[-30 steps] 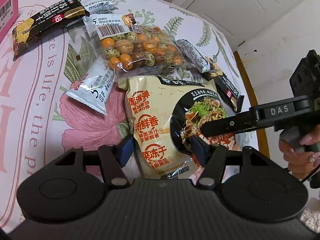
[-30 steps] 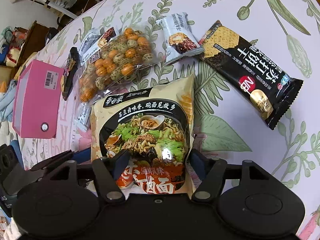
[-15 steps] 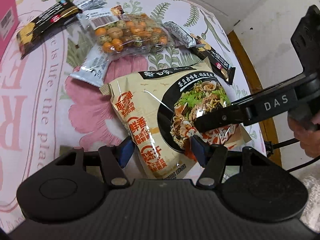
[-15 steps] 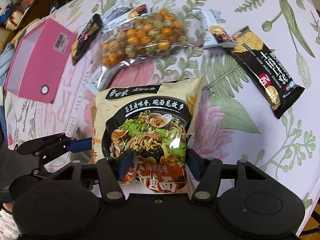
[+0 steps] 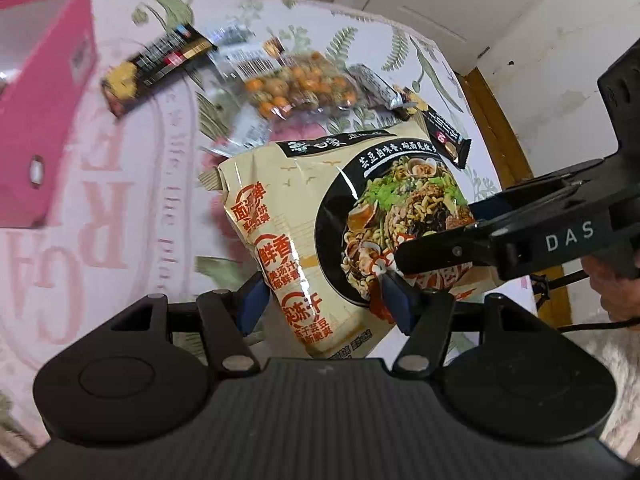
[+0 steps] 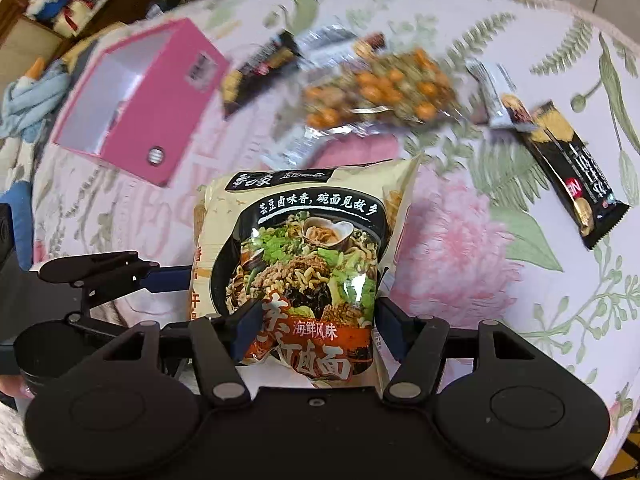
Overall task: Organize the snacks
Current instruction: 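Carry the noodle bag over the pink box and lower it inside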
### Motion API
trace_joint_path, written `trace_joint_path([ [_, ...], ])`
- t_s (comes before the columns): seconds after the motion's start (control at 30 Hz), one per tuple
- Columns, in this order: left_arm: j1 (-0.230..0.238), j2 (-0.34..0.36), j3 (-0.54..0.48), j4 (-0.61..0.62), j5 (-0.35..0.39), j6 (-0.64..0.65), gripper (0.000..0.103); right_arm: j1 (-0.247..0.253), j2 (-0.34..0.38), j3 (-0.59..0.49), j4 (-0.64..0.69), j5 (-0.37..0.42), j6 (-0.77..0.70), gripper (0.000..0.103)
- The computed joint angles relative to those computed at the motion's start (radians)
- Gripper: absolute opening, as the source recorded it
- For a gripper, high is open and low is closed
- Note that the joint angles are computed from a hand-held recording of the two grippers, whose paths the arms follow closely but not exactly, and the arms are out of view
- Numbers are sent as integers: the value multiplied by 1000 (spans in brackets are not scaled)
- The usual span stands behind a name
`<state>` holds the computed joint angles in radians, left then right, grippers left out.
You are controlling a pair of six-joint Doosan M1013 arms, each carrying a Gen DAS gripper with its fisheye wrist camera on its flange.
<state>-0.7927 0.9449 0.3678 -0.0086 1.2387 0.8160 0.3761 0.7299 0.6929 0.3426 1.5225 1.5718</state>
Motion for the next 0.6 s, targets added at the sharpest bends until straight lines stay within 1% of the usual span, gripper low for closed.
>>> trace_joint_path([
  [0.1, -2, -49, 69, 20, -14, 8, 61, 14, -19, 18, 2, -22, 5, 68],
  [0.2, 0, -110, 159, 22, -49, 14, 61, 33, -28, 9, -5, -17, 4, 68],
  [0.23, 1, -122, 173, 21, -49, 19, 61, 40, -30, 4, -9, -14, 11, 68],
  [0.33, 4, -148, 191, 24, -16, 39, 61, 63, -26, -24, -25, 13, 21, 68],
  [0.43, 8, -178, 220, 37, -2, 50, 61, 86, -1, -87, -37, 55, 45, 68],
  [0.5, 12, -204, 249, 56, -4, 46, 61, 103, 12, -128, -53, 66, 43, 68],
  [0.6, 23, -246, 299, 91, -20, 32, 61, 129, 59, -242, -73, 101, 44, 68],
])
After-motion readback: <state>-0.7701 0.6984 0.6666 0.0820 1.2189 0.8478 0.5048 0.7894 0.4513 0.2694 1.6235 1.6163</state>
